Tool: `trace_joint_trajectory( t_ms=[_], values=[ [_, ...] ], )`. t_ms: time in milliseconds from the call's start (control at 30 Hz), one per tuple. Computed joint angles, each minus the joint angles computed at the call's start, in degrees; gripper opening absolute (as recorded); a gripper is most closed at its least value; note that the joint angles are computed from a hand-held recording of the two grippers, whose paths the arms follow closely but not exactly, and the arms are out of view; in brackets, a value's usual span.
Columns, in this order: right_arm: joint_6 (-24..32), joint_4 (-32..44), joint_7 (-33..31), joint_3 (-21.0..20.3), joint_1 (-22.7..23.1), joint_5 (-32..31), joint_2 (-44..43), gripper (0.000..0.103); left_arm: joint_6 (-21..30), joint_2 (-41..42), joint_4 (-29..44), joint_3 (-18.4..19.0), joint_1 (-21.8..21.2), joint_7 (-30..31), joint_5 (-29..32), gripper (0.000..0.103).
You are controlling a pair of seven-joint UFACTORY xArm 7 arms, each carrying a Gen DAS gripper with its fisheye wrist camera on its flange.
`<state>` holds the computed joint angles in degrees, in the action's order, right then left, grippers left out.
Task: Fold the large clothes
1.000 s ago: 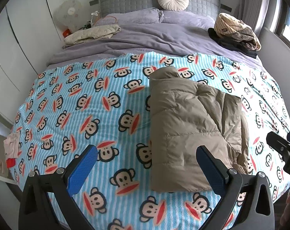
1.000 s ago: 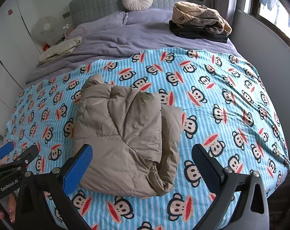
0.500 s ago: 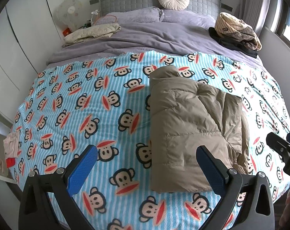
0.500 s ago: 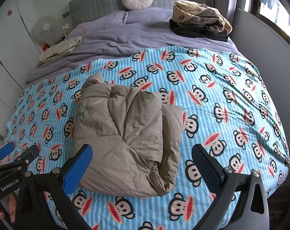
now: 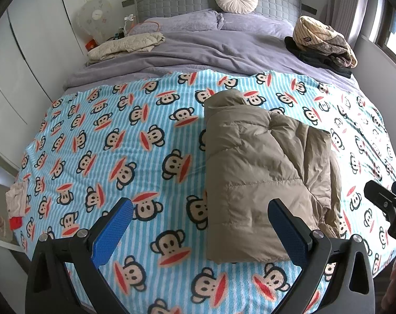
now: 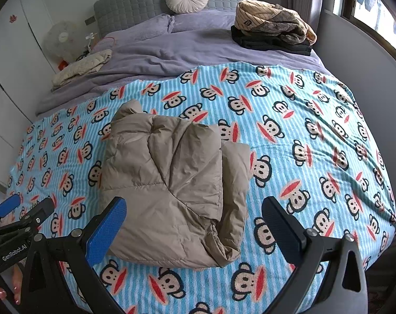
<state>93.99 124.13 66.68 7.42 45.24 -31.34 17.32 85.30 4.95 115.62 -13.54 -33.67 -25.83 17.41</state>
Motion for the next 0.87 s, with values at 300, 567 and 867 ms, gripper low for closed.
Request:
trace_joint_trajectory(
  t_ms=[300,567,867],
  values=[
    [-0.17,-0.46,-0.28,0.14,-0.3,0.14,-0.45,0.103,0.0,0.1,0.17,0.07,-0.12,0.14,-0.02,0.103],
    [0.08,0.11,0.02,0.2,-0.14,0.12,-0.01,0.103,0.31,0.23,0.5,0.01,-0.23,-0.11,0.1,0.103],
    [-0.1,-0.14,-0.02,0.01,-0.12,0.34,-0.2,0.103,-1.03,0.2,0.0,0.14,0.1,0.83,0.17,0.103]
  ],
)
